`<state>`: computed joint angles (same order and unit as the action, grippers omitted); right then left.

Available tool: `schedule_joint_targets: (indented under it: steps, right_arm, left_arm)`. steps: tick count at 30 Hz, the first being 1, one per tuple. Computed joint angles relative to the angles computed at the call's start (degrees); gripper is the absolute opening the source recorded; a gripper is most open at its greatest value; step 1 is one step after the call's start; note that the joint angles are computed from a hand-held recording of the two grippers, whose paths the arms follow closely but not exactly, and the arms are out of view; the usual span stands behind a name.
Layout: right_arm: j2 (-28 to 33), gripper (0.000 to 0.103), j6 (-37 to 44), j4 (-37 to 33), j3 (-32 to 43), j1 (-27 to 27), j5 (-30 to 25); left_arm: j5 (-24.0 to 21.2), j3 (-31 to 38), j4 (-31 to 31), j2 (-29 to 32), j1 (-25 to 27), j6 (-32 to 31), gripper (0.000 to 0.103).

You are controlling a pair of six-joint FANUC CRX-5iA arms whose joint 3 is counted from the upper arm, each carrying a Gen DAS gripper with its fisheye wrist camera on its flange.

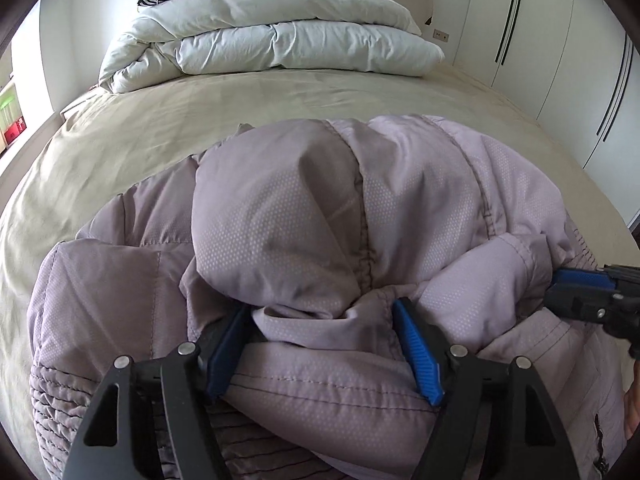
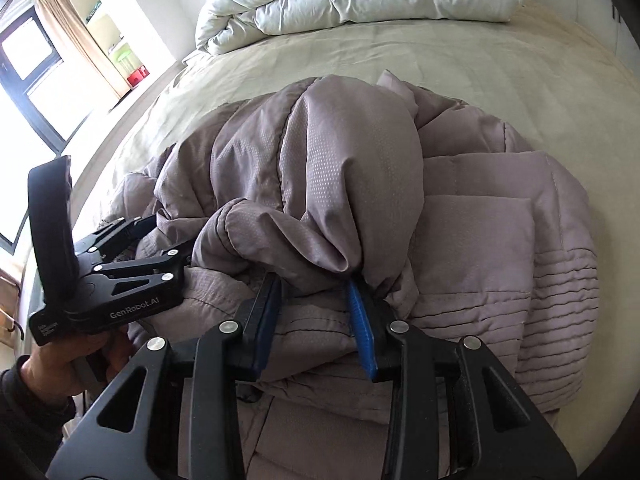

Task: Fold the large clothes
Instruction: 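Grasp the folded hood end with both grippers, fold it further over, release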

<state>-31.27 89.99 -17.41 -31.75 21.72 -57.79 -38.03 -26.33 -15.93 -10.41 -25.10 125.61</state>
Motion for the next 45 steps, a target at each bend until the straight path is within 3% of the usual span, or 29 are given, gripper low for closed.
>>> schedule_joint_targets:
  steps: [2, 4, 9, 14, 16, 19, 22, 25, 29, 35, 38, 40, 44, 45]
  right_arm:
    - [-1.0, 0.033, 5.4, -6.9, 3.8, -7.0, -1.9]
    - [-0.4, 0.034, 5.4, -9.1, 6.3, -10.4, -1.2]
    - [6.2, 0.034, -6.5, 6.1, 7.0, 0.7, 6.2]
    - [14.5, 0.034, -10.3, 9.5, 7.5, 2.3, 11.9]
    - [17.7, 0.033, -13.6, 14.7, 5.3, 4.2, 14.6]
    - [18.9, 0.033, -13.2, 15.4, 3.0, 4.3, 19.0]
    - [20.6, 0.033, -11.9, 13.5, 4.9, 3.5, 17.4]
    - [21.3, 0.034, -10.7, 10.6, 10.2, 2.2, 10.5]
    - [18.0, 0.034, -7.3, 3.8, 14.3, 0.5, 11.1]
    - [27.5, 0.034, -6.9, 10.8, 19.5, 8.9, 6.5]
    - [29.9, 0.034, -9.1, 15.4, 16.7, 11.1, 9.9]
    - [30.5, 0.034, -7.9, 12.5, 16.8, 9.6, 11.0]
    - [30.2, 0.034, -5.8, 9.1, 19.3, 8.1, 7.6]
    - [28.9, 0.036, -2.7, 5.2, 19.8, 7.0, 7.4]
  left_arm:
    - [1.1, -0.8, 0.9, -0.4, 0.5, -0.7, 0.075]
    - [1.1, -0.6, -0.2, -0.2, -0.1, 0.8, 0.075]
    - [2.8, -1.8, 1.2, -0.6, 0.7, -0.1, 0.076]
    - [5.3, -2.8, 2.0, -0.4, 1.5, -0.9, 0.076]
    - [6.6, -3.3, 3.0, -0.1, 2.0, -1.7, 0.076]
    - [7.1, -3.1, 1.7, 0.3, 1.6, -0.5, 0.076]
    - [7.7, -3.4, 1.2, 0.0, 1.5, 0.5, 0.076]
    - [9.3, -4.7, 2.1, -0.9, 1.9, 0.1, 0.076]
    - [9.7, -4.7, 0.2, -1.1, 1.3, 2.3, 0.076]
    - [10.6, -5.1, 0.1, -1.3, 1.3, 2.7, 0.076]
    - [11.0, -5.4, 0.0, -1.4, 1.2, 2.8, 0.076]
    - [11.4, -5.6, -0.1, -1.4, 1.2, 2.8, 0.075]
    - [13.2, -7.1, 1.4, -2.3, 1.9, 1.4, 0.075]
    - [13.3, -7.2, 1.5, -2.4, 2.0, 1.4, 0.075]
